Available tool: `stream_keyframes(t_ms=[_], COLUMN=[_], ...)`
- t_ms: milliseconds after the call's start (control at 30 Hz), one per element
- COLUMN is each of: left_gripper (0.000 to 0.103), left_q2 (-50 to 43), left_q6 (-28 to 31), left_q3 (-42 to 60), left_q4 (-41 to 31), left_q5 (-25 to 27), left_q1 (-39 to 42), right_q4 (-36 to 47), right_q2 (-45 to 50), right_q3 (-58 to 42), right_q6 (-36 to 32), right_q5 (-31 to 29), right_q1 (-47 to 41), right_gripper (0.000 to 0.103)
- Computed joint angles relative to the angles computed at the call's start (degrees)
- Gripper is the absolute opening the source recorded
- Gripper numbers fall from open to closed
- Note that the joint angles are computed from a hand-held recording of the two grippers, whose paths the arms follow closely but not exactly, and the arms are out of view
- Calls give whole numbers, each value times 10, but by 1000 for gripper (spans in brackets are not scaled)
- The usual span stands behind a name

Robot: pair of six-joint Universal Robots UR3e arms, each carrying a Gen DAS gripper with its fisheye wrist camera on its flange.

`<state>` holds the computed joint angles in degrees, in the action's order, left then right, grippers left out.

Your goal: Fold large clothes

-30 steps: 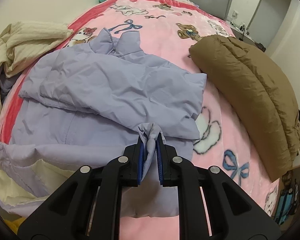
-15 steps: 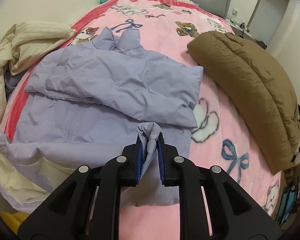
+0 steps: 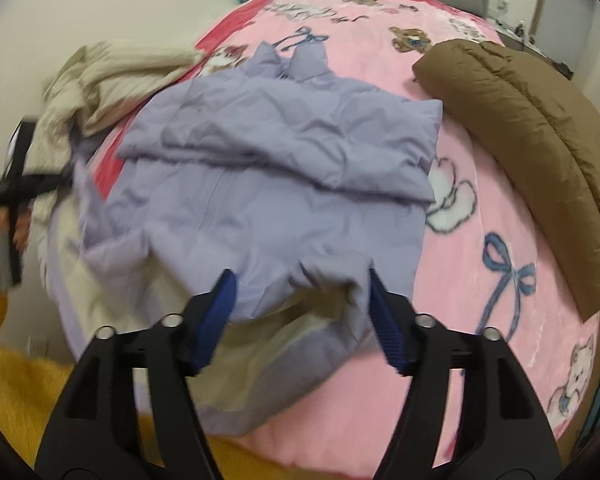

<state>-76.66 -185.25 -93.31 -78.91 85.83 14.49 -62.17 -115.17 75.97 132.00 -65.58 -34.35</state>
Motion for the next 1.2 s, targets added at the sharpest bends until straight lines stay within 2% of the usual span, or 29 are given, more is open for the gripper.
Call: stream_keyframes(t_ms=[67, 167, 200, 233, 300, 367, 400, 433, 467, 533, 633, 700, 767, 833, 1033, 1133, 1200], left_gripper=[6, 6, 6, 6, 6, 6, 6, 6, 6, 6, 6, 6, 6, 6, 6, 6, 6], left_q2=[-5, -4, -5, -4, -2, 3, 9, 17, 31, 69, 139, 190, 191, 166, -5, -156, -252], left_q6=[3, 9, 10, 13, 17, 21, 22, 25, 30, 43, 78, 120, 135, 126, 61, 23, 8], left_q3=[5, 7, 7, 7, 8, 6, 2, -3, -11, -27, -29, -6, 13, 26, 126, 260, 362], left_q4=[-4, -11, -11, -13, -19, -21, -21, -23, -27, -53, -126, -195, -190, -148, 10, 66, 65], left_q5=[-2, -3, -4, -5, -3, 0, 1, 4, 9, 16, 2, -38, -35, -15, 11, 50, 68], left_q1=[1, 8, 10, 14, 18, 22, 25, 28, 33, 51, 114, 184, 184, 150, 60, -3, -29], right_q4=[62, 54, 40, 16, 3, -1, -20, -56, -87, -80, 25, 20, -33, -75, -165, -194, -214], right_q2=[-14, -59, -72, -82, -76, -78, -80, -82, -73, -67, -43, -25, 11, 54, 262, 393, 505], right_q3=[-19, 12, 27, 47, 59, 65, 76, 93, 103, 95, 5, -29, -48, -74, -255, -397, -516], right_q6=[-68, -141, -155, -164, -160, -148, -128, -103, -71, -55, -62, -46, 2, 35, 114, 158, 195], right_q5=[-11, -44, -54, -71, -87, -74, -69, -85, -115, -121, -70, -62, -69, -70, -13, -21, -43], right_q1=[-25, -20, -15, -4, 1, -37, -57, -53, -42, -70, -154, -140, -86, -50, 19, 59, 92], right_gripper=[77, 79, 74, 61, 50, 45, 37, 18, 12, 9, 8, 8, 8, 8, 8, 8, 8])
